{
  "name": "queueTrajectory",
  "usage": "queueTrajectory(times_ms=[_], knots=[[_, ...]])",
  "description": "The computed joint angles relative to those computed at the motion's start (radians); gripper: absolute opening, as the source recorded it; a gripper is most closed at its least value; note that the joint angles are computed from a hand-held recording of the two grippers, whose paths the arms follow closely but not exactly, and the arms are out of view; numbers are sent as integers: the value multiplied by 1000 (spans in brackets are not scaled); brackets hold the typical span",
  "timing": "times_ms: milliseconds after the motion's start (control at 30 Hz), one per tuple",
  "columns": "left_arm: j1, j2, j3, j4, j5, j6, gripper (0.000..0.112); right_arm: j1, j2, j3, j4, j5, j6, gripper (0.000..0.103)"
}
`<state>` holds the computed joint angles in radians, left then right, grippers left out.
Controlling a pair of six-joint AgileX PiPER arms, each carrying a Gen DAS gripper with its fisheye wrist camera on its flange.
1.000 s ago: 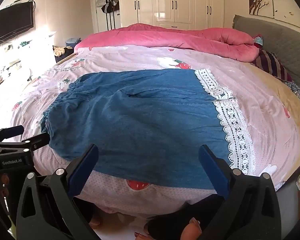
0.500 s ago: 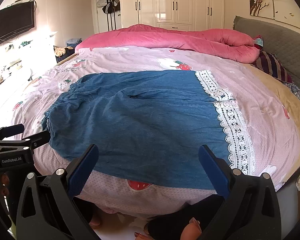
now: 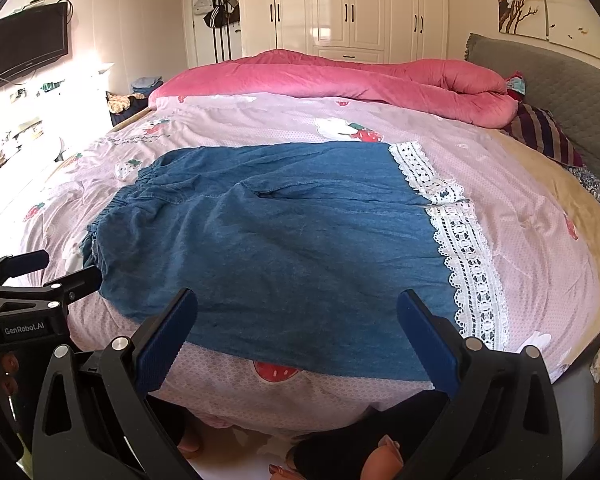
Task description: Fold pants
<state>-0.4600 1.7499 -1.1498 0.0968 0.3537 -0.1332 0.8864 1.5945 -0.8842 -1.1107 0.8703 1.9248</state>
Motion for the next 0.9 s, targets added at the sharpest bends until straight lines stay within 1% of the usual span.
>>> queueTrajectory(times_ms=[233, 500, 667, 700, 767, 800, 900], knots=[[-3, 3, 3, 2, -9, -2, 94, -1, 10, -2, -6, -4, 4, 99], [-4, 8, 4, -27, -16, 27, 94, -9, 15, 8, -14, -20, 17, 99], [5, 20, -3, -62, -16, 60, 94, -27, 29, 1, -15, -48, 2, 99], [7, 25, -8, -73, -16, 70, 94, -31, 31, -1, -14, -56, -1, 99], [16, 35, -16, -122, -15, 118, 94, -61, 32, -2, -2, -112, -41, 99], [22, 42, -24, -138, -11, 137, 94, -64, 36, -9, 6, -118, -54, 99], [38, 79, -74, -163, 9, 186, 94, -122, 40, -16, 8, -204, -109, 99]])
